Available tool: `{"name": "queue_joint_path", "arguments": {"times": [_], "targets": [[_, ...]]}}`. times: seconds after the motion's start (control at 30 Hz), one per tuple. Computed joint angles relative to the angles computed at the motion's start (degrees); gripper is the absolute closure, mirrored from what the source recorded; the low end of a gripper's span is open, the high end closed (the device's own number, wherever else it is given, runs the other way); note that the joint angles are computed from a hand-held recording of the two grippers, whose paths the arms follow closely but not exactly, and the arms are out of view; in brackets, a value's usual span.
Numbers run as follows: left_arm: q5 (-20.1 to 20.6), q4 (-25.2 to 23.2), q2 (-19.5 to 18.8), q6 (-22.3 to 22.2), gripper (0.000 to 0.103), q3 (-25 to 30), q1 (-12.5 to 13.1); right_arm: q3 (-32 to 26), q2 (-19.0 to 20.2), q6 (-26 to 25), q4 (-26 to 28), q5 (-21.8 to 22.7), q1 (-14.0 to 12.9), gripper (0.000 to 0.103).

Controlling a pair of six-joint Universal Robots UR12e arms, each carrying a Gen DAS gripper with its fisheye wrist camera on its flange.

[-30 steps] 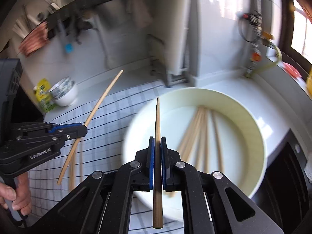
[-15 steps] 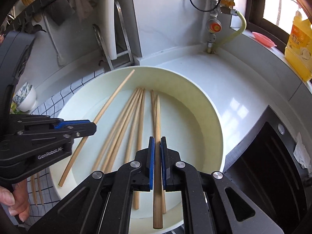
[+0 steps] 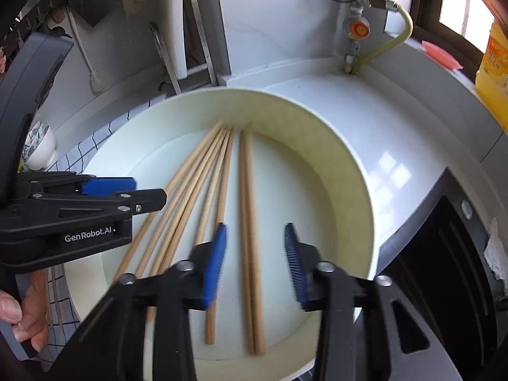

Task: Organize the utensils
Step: 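Open the left tool to drop its chopstick while the right tool releases its own, then move both open tools back over the chopstick pile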

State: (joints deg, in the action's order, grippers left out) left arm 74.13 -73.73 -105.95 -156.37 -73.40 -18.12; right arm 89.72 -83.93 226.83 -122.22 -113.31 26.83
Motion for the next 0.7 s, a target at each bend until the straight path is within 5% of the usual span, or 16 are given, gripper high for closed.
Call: {"name": "queue_joint_path", "arguments": {"times": [0.7], "targets": [[-0.45,4.37,4.52,-1.69,0.043,-2.92,2.76,-2.10,-0.13,1.05,-0.31,-2.24,2.18,0.064]]}}
